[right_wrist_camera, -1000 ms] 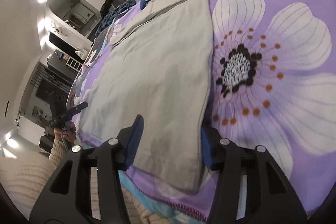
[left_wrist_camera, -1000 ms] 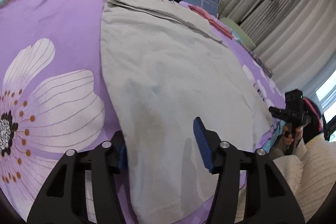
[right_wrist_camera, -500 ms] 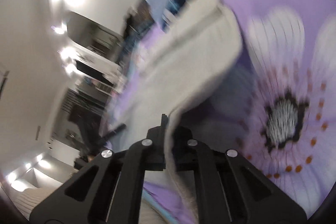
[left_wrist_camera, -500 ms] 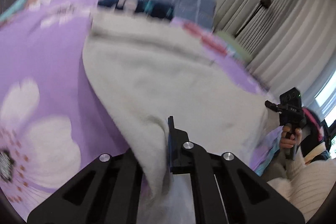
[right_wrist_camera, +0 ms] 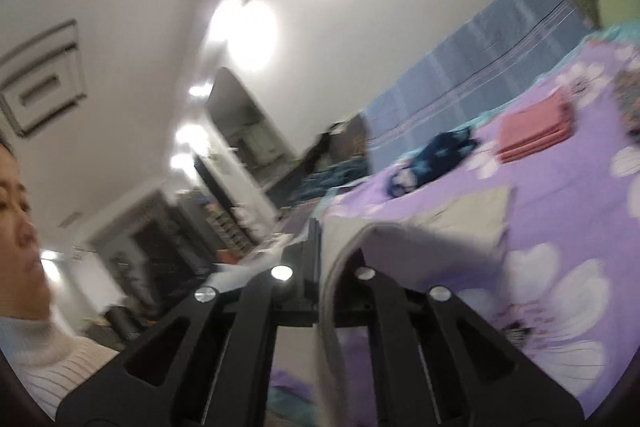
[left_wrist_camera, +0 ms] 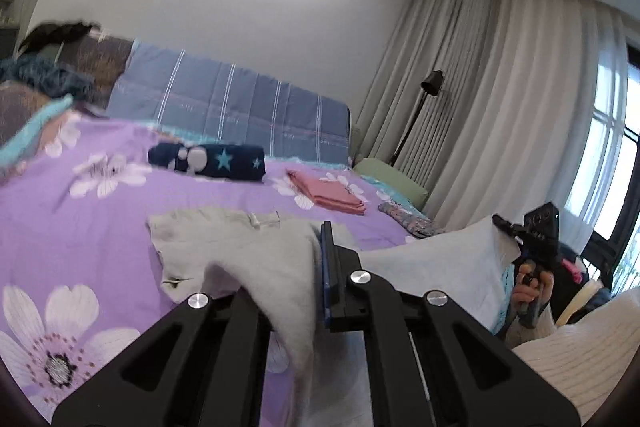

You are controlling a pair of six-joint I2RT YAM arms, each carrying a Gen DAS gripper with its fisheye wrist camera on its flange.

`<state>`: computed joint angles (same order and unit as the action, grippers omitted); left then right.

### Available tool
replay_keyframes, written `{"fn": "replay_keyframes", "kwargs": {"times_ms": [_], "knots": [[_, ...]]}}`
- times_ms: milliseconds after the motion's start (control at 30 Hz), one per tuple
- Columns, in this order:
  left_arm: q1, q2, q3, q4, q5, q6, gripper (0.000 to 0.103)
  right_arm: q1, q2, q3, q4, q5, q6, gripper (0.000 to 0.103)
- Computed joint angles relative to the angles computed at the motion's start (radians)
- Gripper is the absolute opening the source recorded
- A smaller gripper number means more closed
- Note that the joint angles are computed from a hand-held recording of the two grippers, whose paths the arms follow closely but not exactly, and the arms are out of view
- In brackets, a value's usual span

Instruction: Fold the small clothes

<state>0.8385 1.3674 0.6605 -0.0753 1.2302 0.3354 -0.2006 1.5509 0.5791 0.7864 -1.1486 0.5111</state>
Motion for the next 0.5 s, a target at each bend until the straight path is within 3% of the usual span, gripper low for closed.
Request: {"fn": "replay_keyframes", "kwargs": {"times_ms": [100,200,333,500], "knots": [[-0.073,0.148,0.07,0.051,-0.092,-0.107,0.004,0.037,0.187,0.109,0.003,0.025,0.076,0.007],[-0.129,0.288,0.154,0.109,-0.161,-0.193,0.004,0.096,0.321,0.257,-0.114,0.113,0.048,0.006],[-0.19,0.46,0.367,0.026,-0.252,-0.211,0.004,0.151,0.501,0.478,-0.229,0.202,0.047,0.006],[-0.279,0.739,0.734,-0.132,-0.412,-0.221,0.007,0.231,0.775,0.928,-0.558,0.361,-0.036,0.006]]}}
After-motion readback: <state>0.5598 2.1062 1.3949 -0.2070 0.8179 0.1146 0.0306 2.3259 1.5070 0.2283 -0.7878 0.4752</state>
